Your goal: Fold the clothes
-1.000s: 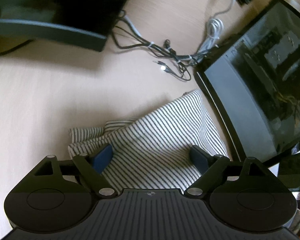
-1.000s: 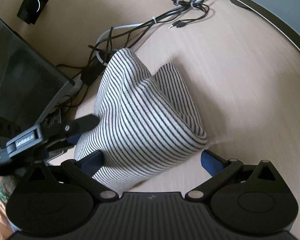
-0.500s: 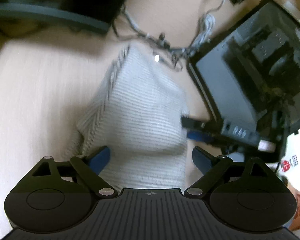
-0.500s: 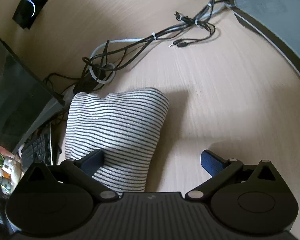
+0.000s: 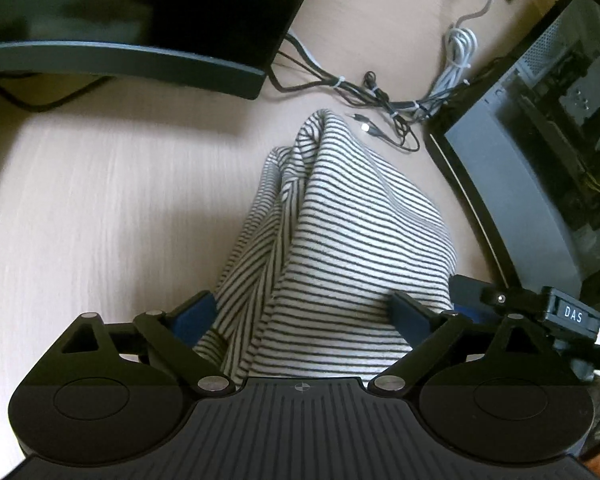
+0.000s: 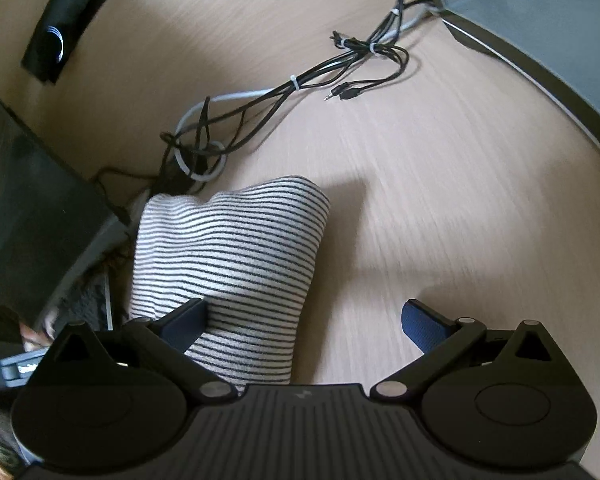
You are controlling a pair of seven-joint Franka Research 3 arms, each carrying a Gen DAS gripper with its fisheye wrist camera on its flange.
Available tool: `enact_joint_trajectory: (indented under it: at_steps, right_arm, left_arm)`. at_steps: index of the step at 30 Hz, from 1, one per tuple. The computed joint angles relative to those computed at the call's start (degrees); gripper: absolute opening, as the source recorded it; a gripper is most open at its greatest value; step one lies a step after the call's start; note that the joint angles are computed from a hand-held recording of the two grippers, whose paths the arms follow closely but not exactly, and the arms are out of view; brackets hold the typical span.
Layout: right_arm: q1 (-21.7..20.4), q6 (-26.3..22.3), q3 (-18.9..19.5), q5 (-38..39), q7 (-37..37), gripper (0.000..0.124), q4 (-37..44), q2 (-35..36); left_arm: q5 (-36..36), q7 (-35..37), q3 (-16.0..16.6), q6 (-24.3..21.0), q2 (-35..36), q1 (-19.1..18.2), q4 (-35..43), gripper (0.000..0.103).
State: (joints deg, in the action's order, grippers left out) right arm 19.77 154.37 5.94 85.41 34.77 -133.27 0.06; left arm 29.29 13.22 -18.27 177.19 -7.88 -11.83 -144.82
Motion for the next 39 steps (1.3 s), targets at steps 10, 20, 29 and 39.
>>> enact_joint_trajectory:
  at_steps: [10, 20, 29, 39]
  right_arm:
    - [1.9, -4.5, 1.9, -10.2, -1.3, 0.103, 3.8, 2.1]
    - [6.1, -3.7, 5.5, -22.3, -2.0, 0.103, 9.4, 6.4]
    - [6.1, -9.2, 6.7, -19.8, -4.6, 0.103, 11.5, 8.5]
    - [5.1, -11.9, 6.2, -14.2, -7.7, 0.103, 10.5, 8.5]
  left_arm:
    - [7.1, -13.3, -6.7, 2.6, -3.6, 6.0, -4.3, 0.092]
    - [3.1, -22.9, -12.0, -1.9, -16.6, 4.3, -13.9, 0.092]
    - [-1.7, -26.3, -9.7, -6.3, -26.6, -1.7, -20.8, 0.093]
    - [-4.2, -22.9, -7.1, -18.9, -39.1, -7.5, -22.9, 0.102]
